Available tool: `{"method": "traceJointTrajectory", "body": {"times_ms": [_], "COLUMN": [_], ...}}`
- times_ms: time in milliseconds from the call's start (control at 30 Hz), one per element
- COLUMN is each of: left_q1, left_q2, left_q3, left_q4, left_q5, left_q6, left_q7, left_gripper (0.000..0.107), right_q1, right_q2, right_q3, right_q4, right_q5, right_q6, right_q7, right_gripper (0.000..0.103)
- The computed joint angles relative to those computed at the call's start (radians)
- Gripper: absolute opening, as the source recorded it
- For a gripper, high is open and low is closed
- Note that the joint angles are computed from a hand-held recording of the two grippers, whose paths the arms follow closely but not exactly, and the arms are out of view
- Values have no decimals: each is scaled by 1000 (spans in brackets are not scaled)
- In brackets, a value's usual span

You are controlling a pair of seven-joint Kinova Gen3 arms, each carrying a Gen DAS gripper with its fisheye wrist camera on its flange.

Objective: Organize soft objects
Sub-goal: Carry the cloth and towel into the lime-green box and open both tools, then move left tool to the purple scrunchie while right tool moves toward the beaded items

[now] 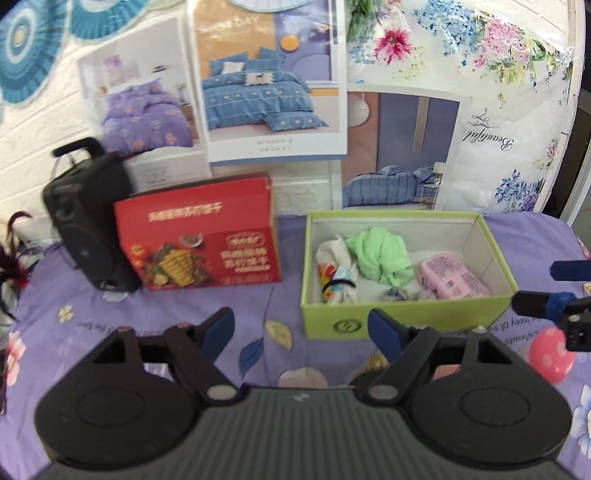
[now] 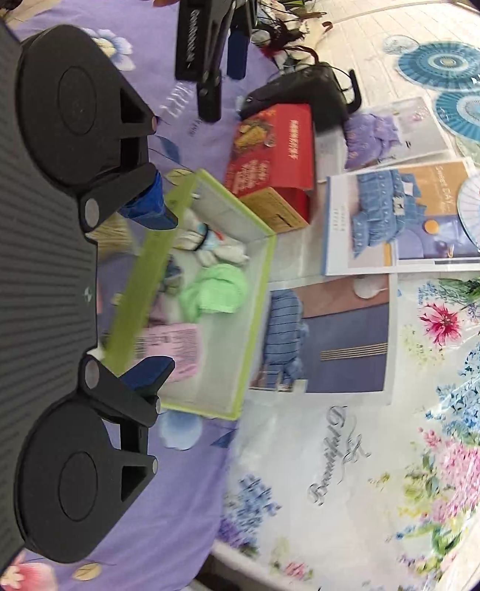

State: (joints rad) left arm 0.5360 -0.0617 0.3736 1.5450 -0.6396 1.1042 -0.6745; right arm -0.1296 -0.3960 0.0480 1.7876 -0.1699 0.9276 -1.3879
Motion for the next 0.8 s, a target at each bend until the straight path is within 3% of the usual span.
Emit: {"method": "traceJointTrajectory", "body": {"times_ms": [67,200,433,567,733,800], "left_q1": [4,-36,-93,-122,-207,-213], "left_q2": [-58,-165,-264,-273,-209,-176], "left_q3": [19,80,66,84,127,87], "left_q4": [75,209,396,471,467,458], "left_q5": [-30,-39,124,168,122,121], "left_q6": [-2,17,-26,-96,-158,-207], "left_q7": [60,149,135,108,103,66], "left_gripper": [100,100,100,100,100,100], "right_q1": [4,-4,17,10,25,33], "right_q2": [-68,-214,-412,-498,-503,-509], "right_q3": [-14,-31,-101,-71,-60,-42], "right_q4": [56,199,463,557,555,552], "right_q5": [1,-13,-34,-73,-34,-20], "right_q6": [-9,-48,-86,-74,-33,-30], "right_q7": [-13,-54,-179,-262,-299,-309], "right_gripper": [61,62,62,62,62,62]}}
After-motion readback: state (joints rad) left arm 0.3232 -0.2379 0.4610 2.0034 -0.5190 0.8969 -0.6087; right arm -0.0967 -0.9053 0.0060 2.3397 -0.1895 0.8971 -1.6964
